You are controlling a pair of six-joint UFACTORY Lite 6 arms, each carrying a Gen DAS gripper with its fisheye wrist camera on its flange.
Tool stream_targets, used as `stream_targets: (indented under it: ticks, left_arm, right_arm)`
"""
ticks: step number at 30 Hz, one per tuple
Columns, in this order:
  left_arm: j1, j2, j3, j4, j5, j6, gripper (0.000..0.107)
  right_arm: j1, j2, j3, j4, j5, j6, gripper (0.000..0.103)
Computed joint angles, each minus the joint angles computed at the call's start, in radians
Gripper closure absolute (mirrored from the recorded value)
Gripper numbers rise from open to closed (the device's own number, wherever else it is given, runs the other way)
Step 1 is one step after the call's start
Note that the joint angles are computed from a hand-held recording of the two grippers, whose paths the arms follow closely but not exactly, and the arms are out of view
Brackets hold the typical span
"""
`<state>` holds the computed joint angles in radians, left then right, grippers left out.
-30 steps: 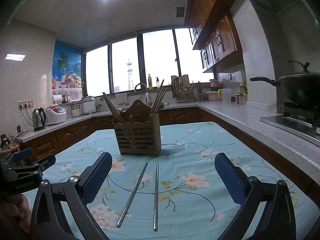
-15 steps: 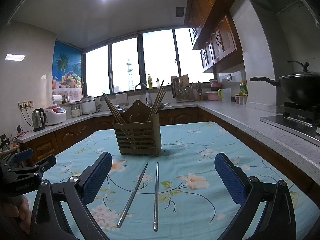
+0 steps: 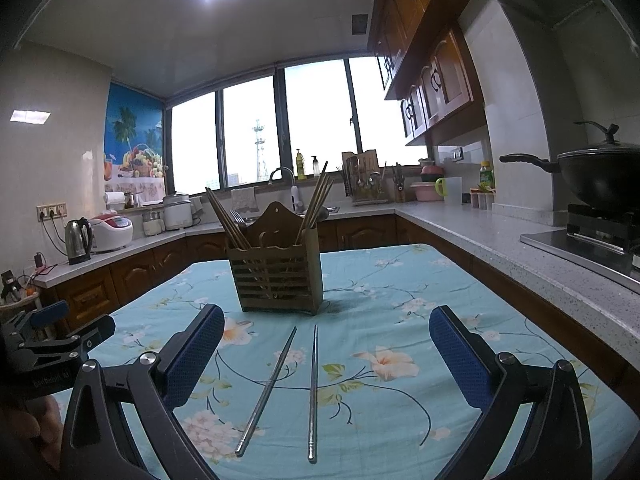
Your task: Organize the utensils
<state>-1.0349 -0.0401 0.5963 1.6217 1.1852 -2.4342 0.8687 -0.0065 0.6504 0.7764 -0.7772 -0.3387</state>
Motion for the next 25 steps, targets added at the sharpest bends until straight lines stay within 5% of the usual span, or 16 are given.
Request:
stream_targets:
  ticks: [25]
  left_arm:
    - [0.072, -0.010, 0.013, 0.053, -0.096, 0.004, 0.004]
  right_arm:
    - [-0.027, 0.041, 0.069, 0.005, 0.078, -0.020, 0.000]
